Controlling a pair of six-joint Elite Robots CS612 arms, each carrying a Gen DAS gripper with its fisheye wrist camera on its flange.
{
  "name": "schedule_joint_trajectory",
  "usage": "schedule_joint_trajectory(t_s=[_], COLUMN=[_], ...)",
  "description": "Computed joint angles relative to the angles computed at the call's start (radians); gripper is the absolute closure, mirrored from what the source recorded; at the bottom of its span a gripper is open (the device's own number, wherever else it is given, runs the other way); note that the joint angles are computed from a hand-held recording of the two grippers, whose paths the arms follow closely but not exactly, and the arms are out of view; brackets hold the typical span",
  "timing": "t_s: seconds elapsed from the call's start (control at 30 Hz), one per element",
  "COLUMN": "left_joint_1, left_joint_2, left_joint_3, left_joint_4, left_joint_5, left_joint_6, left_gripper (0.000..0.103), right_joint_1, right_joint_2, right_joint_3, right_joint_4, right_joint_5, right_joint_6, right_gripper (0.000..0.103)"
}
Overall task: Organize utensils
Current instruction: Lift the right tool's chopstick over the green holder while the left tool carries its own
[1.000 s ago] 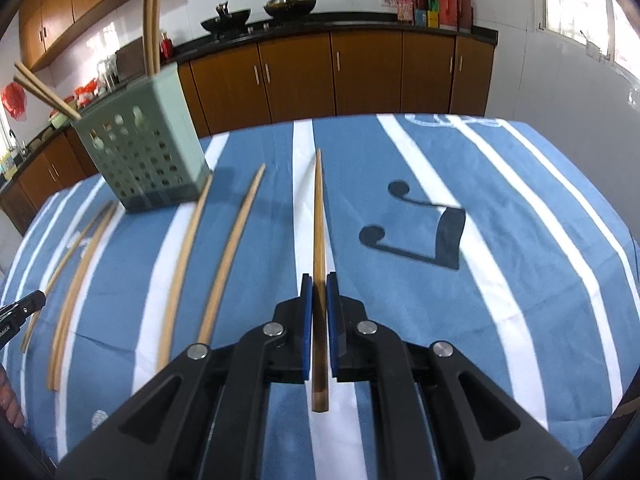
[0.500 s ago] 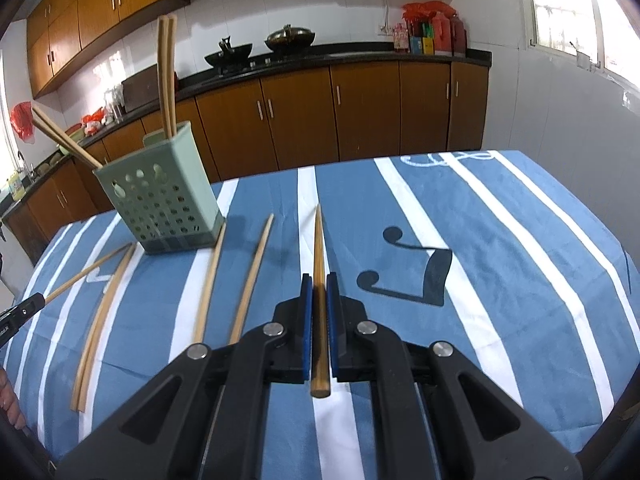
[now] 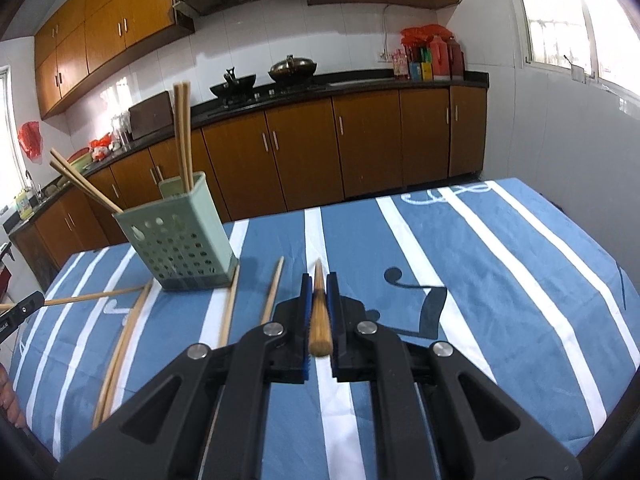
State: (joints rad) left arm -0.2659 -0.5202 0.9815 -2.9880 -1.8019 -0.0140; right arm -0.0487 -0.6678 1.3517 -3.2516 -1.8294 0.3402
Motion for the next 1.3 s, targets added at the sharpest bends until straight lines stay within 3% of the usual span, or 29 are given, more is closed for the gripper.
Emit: schedule_joint_trajectory(t_s=[0.67,0.77,1.1,1.3], left_joint_1=[-0.002,-0.001,-0.008,-0.025], left_joint_2=[-0.001,-0.009,-0.029,0.005], left_joint_3=[-0.046,-0.040,-0.054,-0.143], left_joint_4=[-0.077,-0.091,-0.182,-0.241], left_joint_5=[0.015,0.007,-0.080,-0.074], left_joint_6=[0.001,0.004,-0.015,-0.070], left_gripper=[0.096,0.096,0.096,0.096], right_joint_1=[0.003,0.001,-0.010,0.009], right_joint_2=[-0.019,-0.031,-0.078,-0.044], right_joint_3=[-0.027,-0.025,-0.036,-0.128], right_joint_4=[-0.102,-0.113,-0.194,-0.226], right_joint_5=[-0.003,0.032,0.267,0.236], right_joint_6=[-0.060,-0.061,-0.029,-0.055], right_gripper=[0.095,0.095,0.095,0.095])
